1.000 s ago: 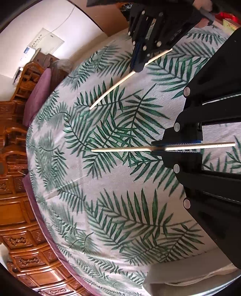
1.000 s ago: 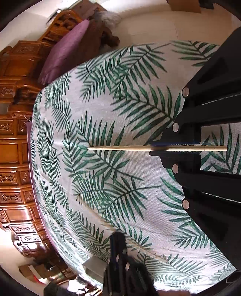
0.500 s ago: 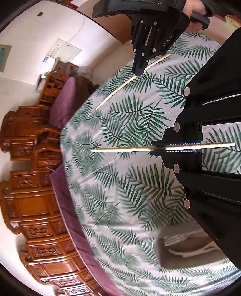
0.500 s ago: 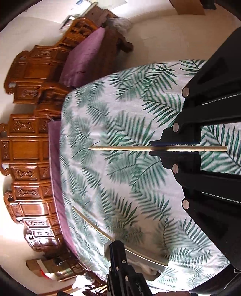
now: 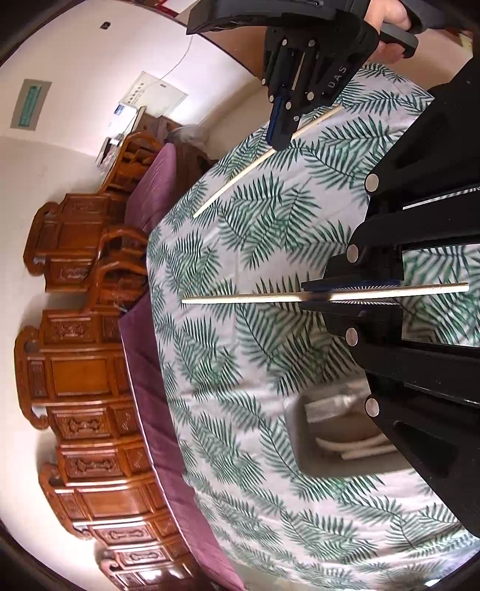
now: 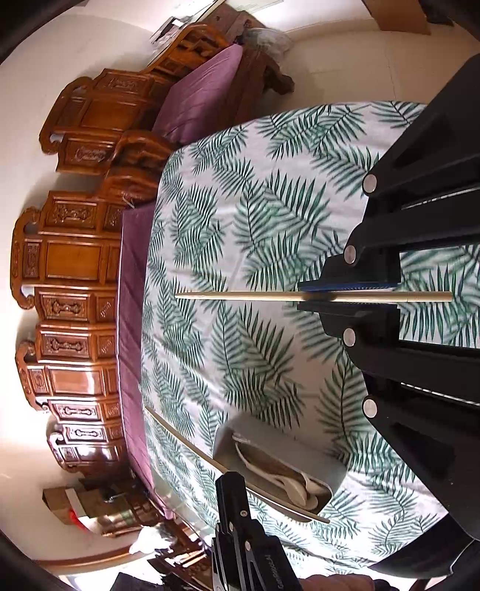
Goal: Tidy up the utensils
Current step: 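Grasp the other wooden chopstick with the left tool while the right tool holds its chopstick, then lower the chopstick into the grey tray and open the left tool while the right tool carries its chopstick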
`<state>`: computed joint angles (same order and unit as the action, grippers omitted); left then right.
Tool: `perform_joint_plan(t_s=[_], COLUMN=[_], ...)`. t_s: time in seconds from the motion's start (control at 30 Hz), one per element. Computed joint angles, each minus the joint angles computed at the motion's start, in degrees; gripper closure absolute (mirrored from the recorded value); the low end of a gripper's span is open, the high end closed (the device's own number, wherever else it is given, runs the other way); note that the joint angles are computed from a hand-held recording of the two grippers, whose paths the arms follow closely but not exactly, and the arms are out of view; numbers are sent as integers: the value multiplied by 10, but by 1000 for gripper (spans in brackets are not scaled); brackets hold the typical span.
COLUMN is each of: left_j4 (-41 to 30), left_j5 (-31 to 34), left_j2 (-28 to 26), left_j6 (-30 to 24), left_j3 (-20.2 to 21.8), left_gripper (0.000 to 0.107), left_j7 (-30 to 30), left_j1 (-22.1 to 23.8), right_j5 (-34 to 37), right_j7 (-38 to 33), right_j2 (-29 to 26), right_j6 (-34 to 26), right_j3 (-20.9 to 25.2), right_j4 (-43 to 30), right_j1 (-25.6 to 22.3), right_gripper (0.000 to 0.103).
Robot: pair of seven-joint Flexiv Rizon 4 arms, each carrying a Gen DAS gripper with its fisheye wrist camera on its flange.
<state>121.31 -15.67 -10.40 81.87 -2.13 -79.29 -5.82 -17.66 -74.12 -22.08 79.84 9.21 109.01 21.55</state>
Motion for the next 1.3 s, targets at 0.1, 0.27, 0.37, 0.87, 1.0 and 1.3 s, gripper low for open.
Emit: perform_joint_plan(t_s=[0.1, 0.27, 0.37, 0.87, 1.0, 1.3], left_j4=[23, 56, 70, 103, 102, 88], left_j5=[-25, -73, -98, -226, -234, -218], left_j2=[14, 30, 35, 7, -14, -47], left_j6=[9, 22, 29, 49, 53, 54], left_j3=[-5, -7, -6, -23, -33, -53], left_gripper=[103, 103, 103, 103, 103, 103], left_j7=[23, 64, 85, 194, 205, 200], left_j1=[15, 32, 38, 80, 94, 124], right_j5=[-2, -9, -11, -7, -3, 5], right_j7=[5, 14, 17, 7, 1, -10], right_j2=[-1, -4, -7, -34, -40, -52], right_j6=[-2, -4, -7, -27, -35, -43], right_j3=[2, 5, 9, 31, 34, 38], right_j4=[-1, -5, -9, -45, -54, -66], right_j1=[10, 27, 36, 68, 72, 78], right_gripper=[97, 97, 97, 97, 97, 97])
